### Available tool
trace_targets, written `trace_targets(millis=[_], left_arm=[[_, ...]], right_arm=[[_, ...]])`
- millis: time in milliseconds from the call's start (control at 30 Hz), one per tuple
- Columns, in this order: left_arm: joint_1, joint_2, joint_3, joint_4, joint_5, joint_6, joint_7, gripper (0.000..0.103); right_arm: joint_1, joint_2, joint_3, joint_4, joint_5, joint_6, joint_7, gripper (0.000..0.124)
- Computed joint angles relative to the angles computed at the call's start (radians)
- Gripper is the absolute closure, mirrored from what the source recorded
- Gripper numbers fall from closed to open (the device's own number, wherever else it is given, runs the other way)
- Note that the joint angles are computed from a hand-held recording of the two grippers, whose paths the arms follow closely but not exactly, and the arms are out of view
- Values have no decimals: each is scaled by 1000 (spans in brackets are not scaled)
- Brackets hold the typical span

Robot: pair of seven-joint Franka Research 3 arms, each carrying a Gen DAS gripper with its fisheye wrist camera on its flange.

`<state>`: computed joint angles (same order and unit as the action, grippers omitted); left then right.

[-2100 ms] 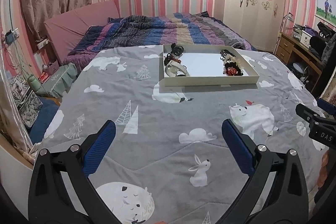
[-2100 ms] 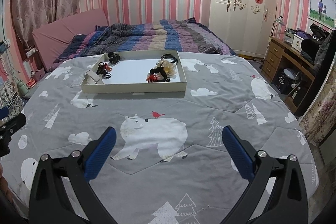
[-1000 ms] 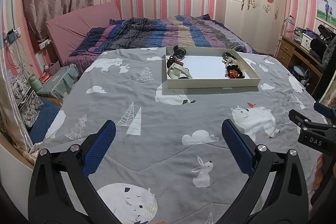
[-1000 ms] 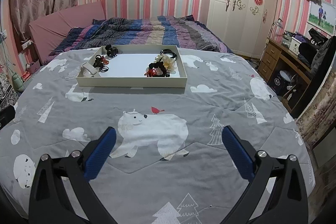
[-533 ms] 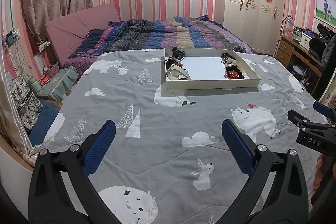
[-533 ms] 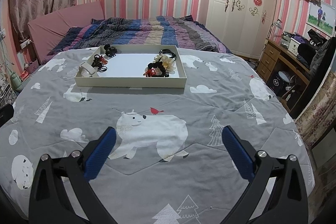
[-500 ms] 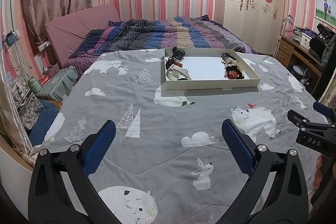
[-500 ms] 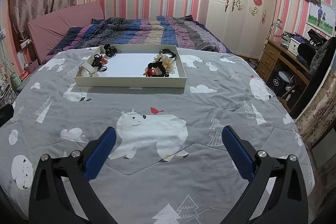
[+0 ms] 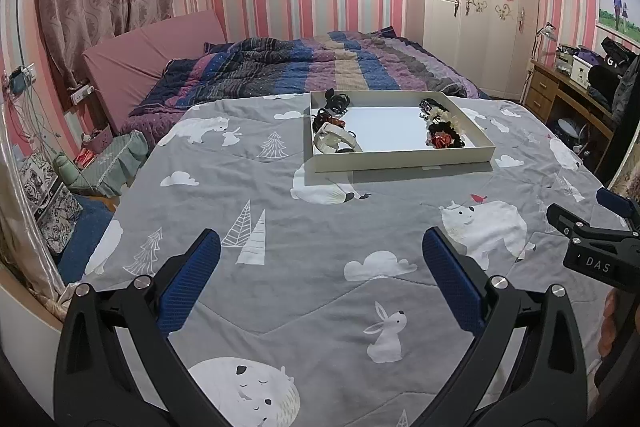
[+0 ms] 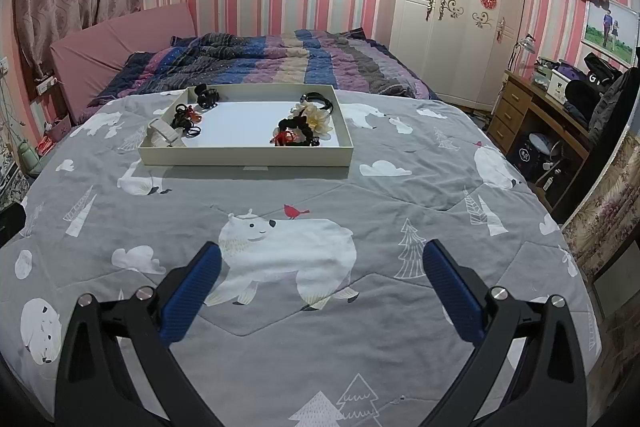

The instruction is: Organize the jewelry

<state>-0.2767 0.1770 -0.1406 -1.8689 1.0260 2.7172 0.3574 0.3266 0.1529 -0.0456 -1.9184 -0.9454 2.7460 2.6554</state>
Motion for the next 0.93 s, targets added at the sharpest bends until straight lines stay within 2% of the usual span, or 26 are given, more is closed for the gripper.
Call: trace_targets(millis=[933], left_arm=[[1,1,-1,3,-19,-20,15,3]], right_arm=[[2,-1,0,3,10,-5,-1,23]])
